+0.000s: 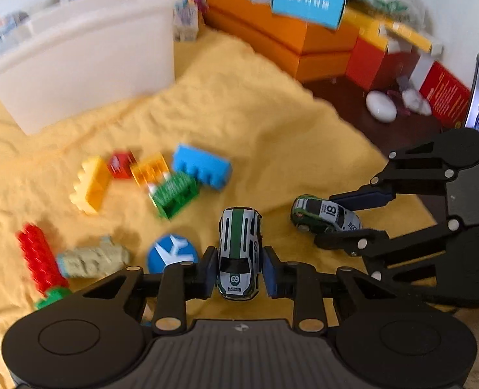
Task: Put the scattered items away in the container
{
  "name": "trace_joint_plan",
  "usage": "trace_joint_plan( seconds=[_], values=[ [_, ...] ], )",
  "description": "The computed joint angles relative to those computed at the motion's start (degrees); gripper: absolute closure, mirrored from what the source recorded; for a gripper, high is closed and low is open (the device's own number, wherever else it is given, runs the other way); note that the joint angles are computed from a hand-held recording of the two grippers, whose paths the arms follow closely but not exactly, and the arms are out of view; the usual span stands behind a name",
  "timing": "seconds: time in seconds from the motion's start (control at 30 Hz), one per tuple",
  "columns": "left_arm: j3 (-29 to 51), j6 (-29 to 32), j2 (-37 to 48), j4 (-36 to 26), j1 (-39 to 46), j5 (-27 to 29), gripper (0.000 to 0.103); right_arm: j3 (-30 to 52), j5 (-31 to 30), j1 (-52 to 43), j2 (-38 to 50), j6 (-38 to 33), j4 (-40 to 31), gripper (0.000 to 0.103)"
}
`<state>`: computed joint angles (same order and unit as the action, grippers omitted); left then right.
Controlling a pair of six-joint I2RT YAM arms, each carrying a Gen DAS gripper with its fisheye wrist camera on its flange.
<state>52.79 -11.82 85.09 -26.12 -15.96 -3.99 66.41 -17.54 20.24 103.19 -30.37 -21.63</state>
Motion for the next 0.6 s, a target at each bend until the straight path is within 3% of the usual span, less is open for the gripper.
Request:
trace_joint_plan(
  seconds=[0.17, 0.33, 0.5, 0.6],
  values=[
    [2.4, 0.3, -3.0, -0.3, 1.8, -1.8, 0.070, 4.4, -1.7, -1.7, 2.1, 3.9, -2.0, 0.070],
    [10.5, 6.0, -1.7, -0.2, 7.8, -3.1, 0.070, 11.4, -2.2, -0.2, 3.1, 5.8, 1.3, 0.070],
    [24.5, 11.4, 6.3, 0.9, 14.7, -2.6, 0.070, 28.4, -1.0, 2.6, 10.3, 14.1, 5.2, 0.069],
    [35.0, 12.9, 14.0, -0.7, 17.8, -2.6, 0.070, 42.4, 4.0, 5.6, 18.2, 16.6, 4.0, 0.069]
  ],
)
